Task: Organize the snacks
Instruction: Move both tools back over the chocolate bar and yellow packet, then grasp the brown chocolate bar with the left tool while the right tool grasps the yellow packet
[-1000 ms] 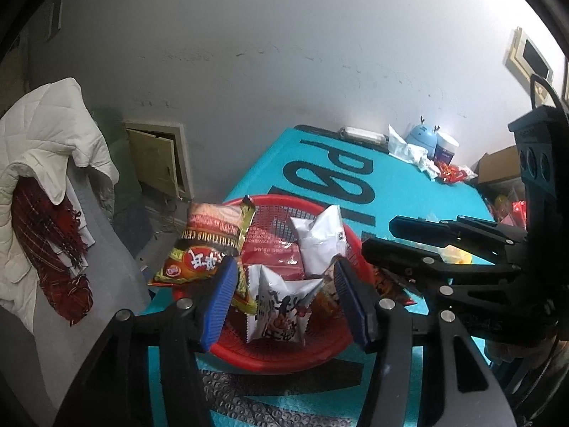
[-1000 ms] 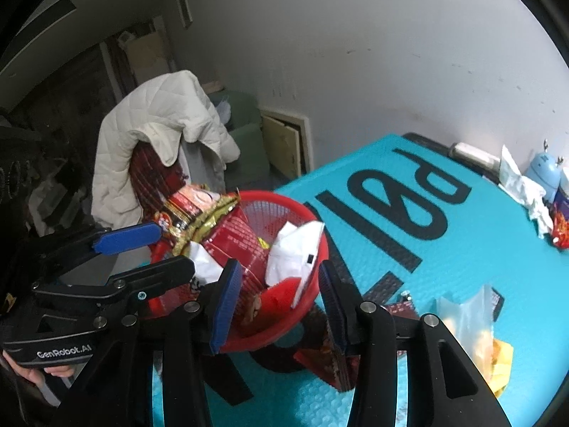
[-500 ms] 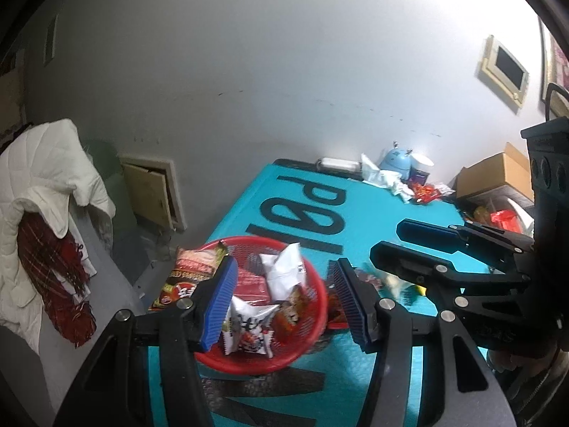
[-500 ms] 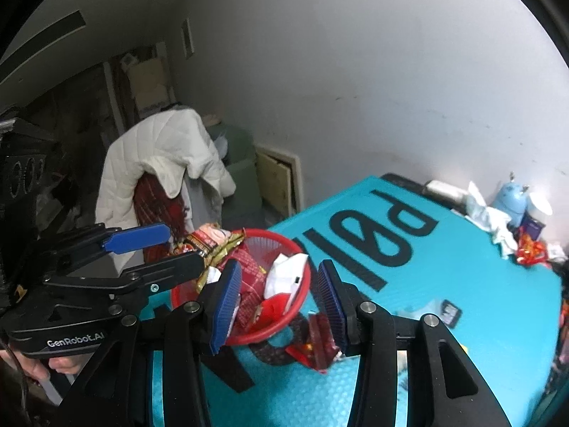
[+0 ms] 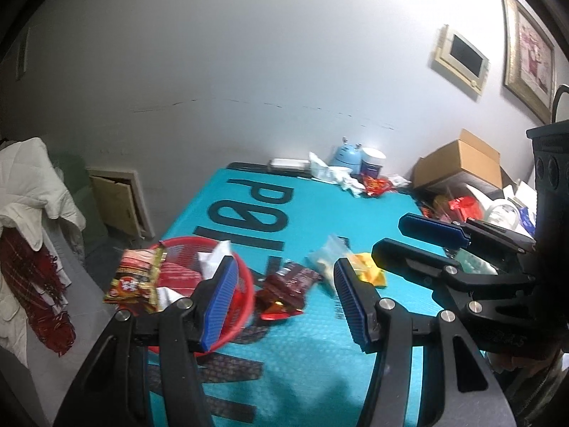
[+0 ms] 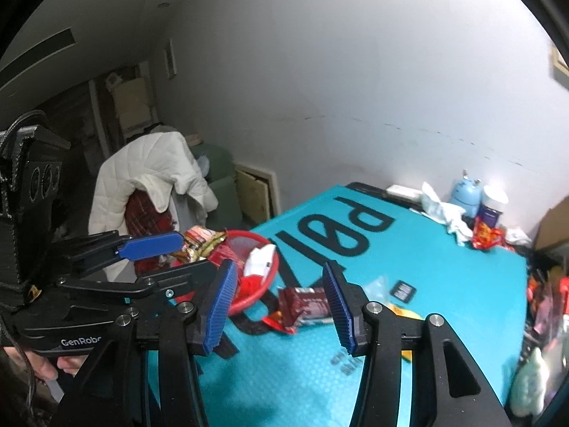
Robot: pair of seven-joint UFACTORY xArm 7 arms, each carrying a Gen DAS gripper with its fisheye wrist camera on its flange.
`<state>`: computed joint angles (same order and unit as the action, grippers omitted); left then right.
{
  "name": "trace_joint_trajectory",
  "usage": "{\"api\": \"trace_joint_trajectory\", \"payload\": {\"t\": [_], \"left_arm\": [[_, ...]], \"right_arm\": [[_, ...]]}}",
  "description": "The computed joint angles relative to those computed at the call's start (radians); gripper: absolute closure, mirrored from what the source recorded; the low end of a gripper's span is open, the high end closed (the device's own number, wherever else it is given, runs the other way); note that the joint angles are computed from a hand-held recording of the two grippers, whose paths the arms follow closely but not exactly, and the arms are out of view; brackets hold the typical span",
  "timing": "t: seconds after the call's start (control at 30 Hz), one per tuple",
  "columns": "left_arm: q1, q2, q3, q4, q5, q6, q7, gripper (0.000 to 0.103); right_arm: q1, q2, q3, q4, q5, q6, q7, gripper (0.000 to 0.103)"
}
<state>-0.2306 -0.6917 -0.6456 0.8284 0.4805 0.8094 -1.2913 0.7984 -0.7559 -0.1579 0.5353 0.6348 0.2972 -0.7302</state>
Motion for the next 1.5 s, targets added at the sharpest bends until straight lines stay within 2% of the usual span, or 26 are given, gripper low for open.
{"api": "trace_joint_trajectory", "payload": {"t": [0.3,0.47,0.73,0.9,0.97,1.13,1.3,1.5], "left_arm": [[-0.008,0.112,-0.025,0.043,0.029,-0.064,-0.021,0.048],[-0.029,0.178,-0.012,0.061,0.062,-0.09,-0.031,0.048],[-0.082,0.288,0.048,0.091,0.11,-0.119,-0.038,0.048],[-0.126,0.346,0.118,0.099,0.109,-0.13,-0.024,0.048],[-0.141,0.369,0.151,0.101,0.096,-0.134,-0.004,0.048],[-0.156,0.418,0.216,0.11,0.089,-0.134,0.04,0.048],[-0.165,0.474,0.27,0.138,0.078,-0.137,0.113,0.048],[-0.193,0.572,0.344,0.2,-0.05,-0.097,0.292,0.048]], "right_arm": [[-0.095,-0.073,-0.003,-0.059,-0.048,0.044,0.05,0.053],[-0.143,-0.089,-0.006,-0.081,-0.077,0.061,0.076,0.053],[-0.169,-0.054,-0.032,-0.082,-0.092,0.059,0.077,0.052],[-0.168,0.019,-0.048,-0.052,-0.081,0.044,0.061,0.051],[-0.164,0.055,-0.058,-0.034,-0.068,0.04,0.048,0.046],[-0.161,0.166,-0.07,0.03,-0.011,0.046,0.006,0.046],[-0.186,0.283,-0.049,0.101,0.07,0.055,-0.043,0.046],[-0.24,0.401,-0.006,0.166,0.15,0.058,-0.099,0.046]]}}
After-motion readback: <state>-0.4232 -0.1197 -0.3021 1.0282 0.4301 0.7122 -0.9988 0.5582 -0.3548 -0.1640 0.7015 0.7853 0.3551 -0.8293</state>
